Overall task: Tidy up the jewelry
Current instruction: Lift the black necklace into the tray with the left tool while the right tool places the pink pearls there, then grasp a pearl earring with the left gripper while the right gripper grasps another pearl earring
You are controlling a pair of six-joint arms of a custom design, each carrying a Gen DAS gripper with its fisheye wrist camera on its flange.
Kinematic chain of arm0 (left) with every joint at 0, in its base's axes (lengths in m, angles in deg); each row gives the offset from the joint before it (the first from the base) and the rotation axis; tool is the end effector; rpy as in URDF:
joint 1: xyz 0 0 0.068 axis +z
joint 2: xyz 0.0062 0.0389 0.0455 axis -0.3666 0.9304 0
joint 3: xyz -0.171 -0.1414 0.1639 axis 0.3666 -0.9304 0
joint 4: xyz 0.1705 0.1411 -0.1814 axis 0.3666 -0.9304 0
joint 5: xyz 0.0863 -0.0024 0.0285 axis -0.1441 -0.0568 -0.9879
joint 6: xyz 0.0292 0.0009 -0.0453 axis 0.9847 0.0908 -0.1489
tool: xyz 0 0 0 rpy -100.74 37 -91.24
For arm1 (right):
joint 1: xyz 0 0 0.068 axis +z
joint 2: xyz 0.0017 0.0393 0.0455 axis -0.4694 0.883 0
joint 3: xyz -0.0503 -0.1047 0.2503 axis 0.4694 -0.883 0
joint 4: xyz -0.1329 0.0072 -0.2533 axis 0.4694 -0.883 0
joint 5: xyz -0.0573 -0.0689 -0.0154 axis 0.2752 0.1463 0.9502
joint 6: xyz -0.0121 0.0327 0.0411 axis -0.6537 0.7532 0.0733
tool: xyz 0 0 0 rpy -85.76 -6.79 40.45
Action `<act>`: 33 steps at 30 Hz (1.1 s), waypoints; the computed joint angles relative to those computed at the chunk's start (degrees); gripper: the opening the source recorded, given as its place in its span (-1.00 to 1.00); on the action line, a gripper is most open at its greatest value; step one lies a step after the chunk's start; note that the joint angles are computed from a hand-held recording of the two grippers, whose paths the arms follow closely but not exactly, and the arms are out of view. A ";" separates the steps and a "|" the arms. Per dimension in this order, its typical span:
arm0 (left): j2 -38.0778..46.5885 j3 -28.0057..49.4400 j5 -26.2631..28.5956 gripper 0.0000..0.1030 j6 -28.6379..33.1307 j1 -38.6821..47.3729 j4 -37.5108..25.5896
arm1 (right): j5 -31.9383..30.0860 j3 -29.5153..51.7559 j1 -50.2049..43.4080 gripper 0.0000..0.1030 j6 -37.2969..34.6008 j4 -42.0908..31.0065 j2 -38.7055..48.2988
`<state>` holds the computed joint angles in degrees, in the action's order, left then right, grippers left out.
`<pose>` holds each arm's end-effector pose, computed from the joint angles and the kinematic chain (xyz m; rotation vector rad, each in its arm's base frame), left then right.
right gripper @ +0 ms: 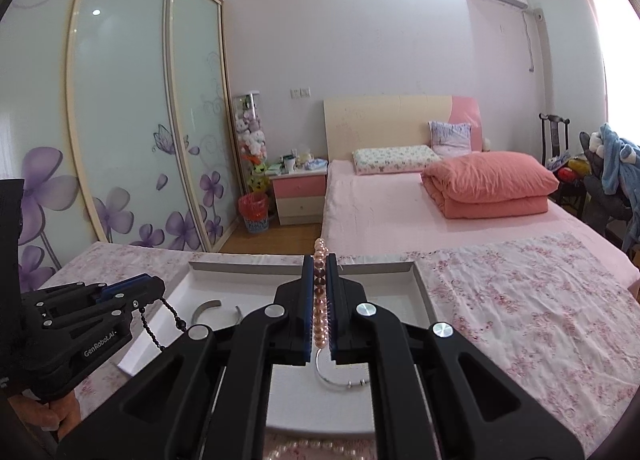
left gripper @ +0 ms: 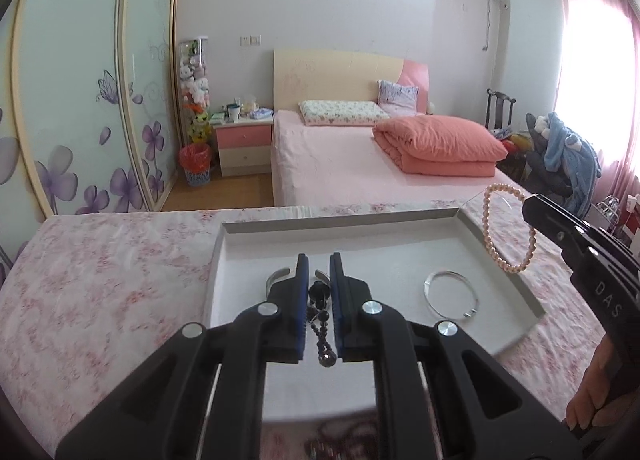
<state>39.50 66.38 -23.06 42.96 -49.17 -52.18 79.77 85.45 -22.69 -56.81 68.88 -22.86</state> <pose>0.2868 -0.1455 0.2459 0.3186 2.1472 -0.2160 0.2143 0.0176 0.2400 0.0968 1.9352 0.1055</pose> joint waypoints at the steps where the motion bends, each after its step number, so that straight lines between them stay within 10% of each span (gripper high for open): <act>1: 1.88 1.04 0.16 -0.78 0.05 0.15 0.46 | -1.02 1.06 -0.79 -0.87 0.34 1.36 3.00; 9: 8.34 5.21 3.23 -0.58 -1.07 2.81 1.12 | -6.36 3.05 -4.86 -0.38 3.81 0.22 7.16; 33: -26.35 -18.31 9.45 -0.34 4.74 17.11 -13.05 | -10.91 -3.96 -7.94 -0.37 0.14 -34.03 -25.24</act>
<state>13.15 48.07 -13.61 47.70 -32.05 -65.23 68.86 81.49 -30.63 -56.67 34.85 -48.10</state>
